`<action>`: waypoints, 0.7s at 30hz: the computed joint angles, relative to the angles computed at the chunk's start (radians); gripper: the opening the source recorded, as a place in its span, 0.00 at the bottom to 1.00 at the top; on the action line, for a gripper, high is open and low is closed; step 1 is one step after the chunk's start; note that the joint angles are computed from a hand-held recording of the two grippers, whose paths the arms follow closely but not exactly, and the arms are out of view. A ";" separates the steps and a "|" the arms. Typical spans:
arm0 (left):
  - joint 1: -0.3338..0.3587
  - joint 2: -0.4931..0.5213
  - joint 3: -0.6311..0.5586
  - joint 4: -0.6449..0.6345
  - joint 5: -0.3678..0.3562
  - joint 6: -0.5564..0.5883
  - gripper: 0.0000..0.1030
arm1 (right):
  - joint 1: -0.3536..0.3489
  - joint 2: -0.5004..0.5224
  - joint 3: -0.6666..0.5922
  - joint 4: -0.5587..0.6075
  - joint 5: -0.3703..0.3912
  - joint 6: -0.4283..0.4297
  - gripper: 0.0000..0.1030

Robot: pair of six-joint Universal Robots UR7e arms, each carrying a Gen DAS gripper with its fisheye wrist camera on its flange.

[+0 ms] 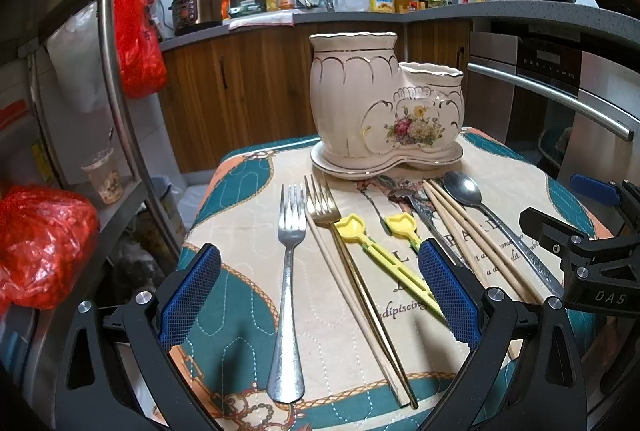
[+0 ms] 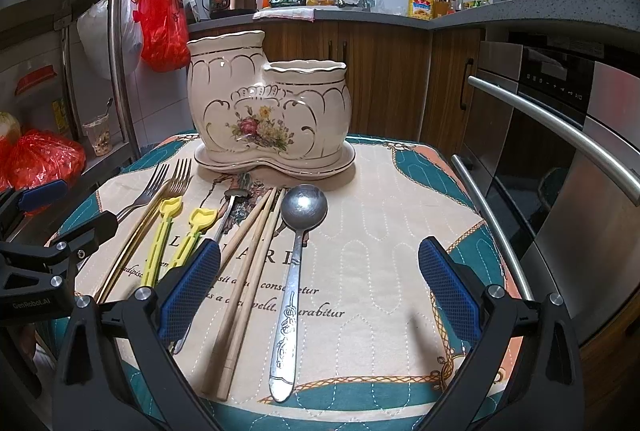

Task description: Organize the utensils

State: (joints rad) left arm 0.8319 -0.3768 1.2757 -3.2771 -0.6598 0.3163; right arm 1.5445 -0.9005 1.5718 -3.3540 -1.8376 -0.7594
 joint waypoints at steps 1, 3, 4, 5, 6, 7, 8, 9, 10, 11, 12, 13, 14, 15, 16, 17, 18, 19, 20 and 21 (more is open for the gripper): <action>0.001 0.001 -0.003 0.001 0.001 0.003 0.95 | 0.000 0.000 -0.001 0.000 0.000 0.000 0.95; 0.001 0.001 -0.003 0.000 0.001 0.005 0.95 | 0.000 0.000 -0.001 0.000 -0.001 0.000 0.95; 0.001 0.001 -0.002 -0.001 0.001 0.005 0.95 | 0.000 0.000 0.000 0.000 0.000 0.001 0.95; 0.001 0.002 -0.003 0.000 0.001 0.005 0.95 | -0.001 0.000 -0.001 0.002 0.001 0.002 0.95; 0.000 0.002 -0.002 -0.001 0.002 0.003 0.95 | -0.001 0.000 -0.001 0.002 0.000 0.002 0.95; 0.000 0.002 -0.003 0.001 0.002 0.003 0.95 | 0.000 -0.001 0.001 0.002 0.001 0.002 0.95; 0.000 0.002 -0.003 0.001 0.002 0.003 0.95 | -0.001 -0.002 0.001 0.005 0.003 0.003 0.95; -0.001 0.001 -0.002 0.003 0.003 0.001 0.95 | -0.001 -0.001 0.001 0.005 0.002 0.003 0.95; -0.001 0.001 -0.001 0.001 0.003 0.002 0.95 | -0.001 -0.001 0.001 0.005 0.001 0.001 0.95; 0.000 0.001 -0.002 0.000 0.002 0.003 0.95 | 0.000 0.000 0.001 0.005 0.000 -0.001 0.95; 0.000 0.002 -0.002 0.002 0.002 0.002 0.95 | 0.001 0.000 0.001 0.005 0.000 -0.001 0.95; 0.000 0.002 -0.004 0.003 0.003 0.003 0.95 | 0.001 0.000 0.000 0.006 0.000 -0.001 0.95; 0.000 0.002 -0.003 0.002 0.003 0.002 0.95 | 0.001 0.001 -0.001 0.007 0.000 -0.001 0.95; -0.001 0.002 -0.002 0.002 0.004 0.002 0.95 | 0.001 0.001 -0.001 0.007 0.000 -0.001 0.95; 0.000 0.002 -0.004 0.001 0.003 0.004 0.95 | 0.002 0.001 -0.001 0.008 -0.001 0.000 0.95; 0.000 0.002 -0.003 0.000 0.003 0.003 0.95 | 0.002 0.001 -0.002 0.009 -0.002 0.002 0.95; -0.001 0.003 -0.003 0.001 0.003 0.001 0.95 | 0.001 0.001 -0.001 0.009 -0.001 0.002 0.95; 0.000 0.002 -0.004 0.002 0.002 0.002 0.95 | 0.002 0.001 -0.001 0.009 -0.002 0.002 0.95; 0.001 0.002 -0.004 0.002 0.002 0.004 0.95 | 0.001 0.001 -0.001 0.008 -0.002 0.001 0.95; -0.001 0.002 -0.003 0.003 0.003 0.000 0.95 | 0.001 0.001 -0.002 0.010 -0.002 0.003 0.95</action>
State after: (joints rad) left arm 0.8311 -0.3746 1.2727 -3.2737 -0.6571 0.3164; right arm 1.5455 -0.8993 1.5701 -3.3443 -1.8394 -0.7568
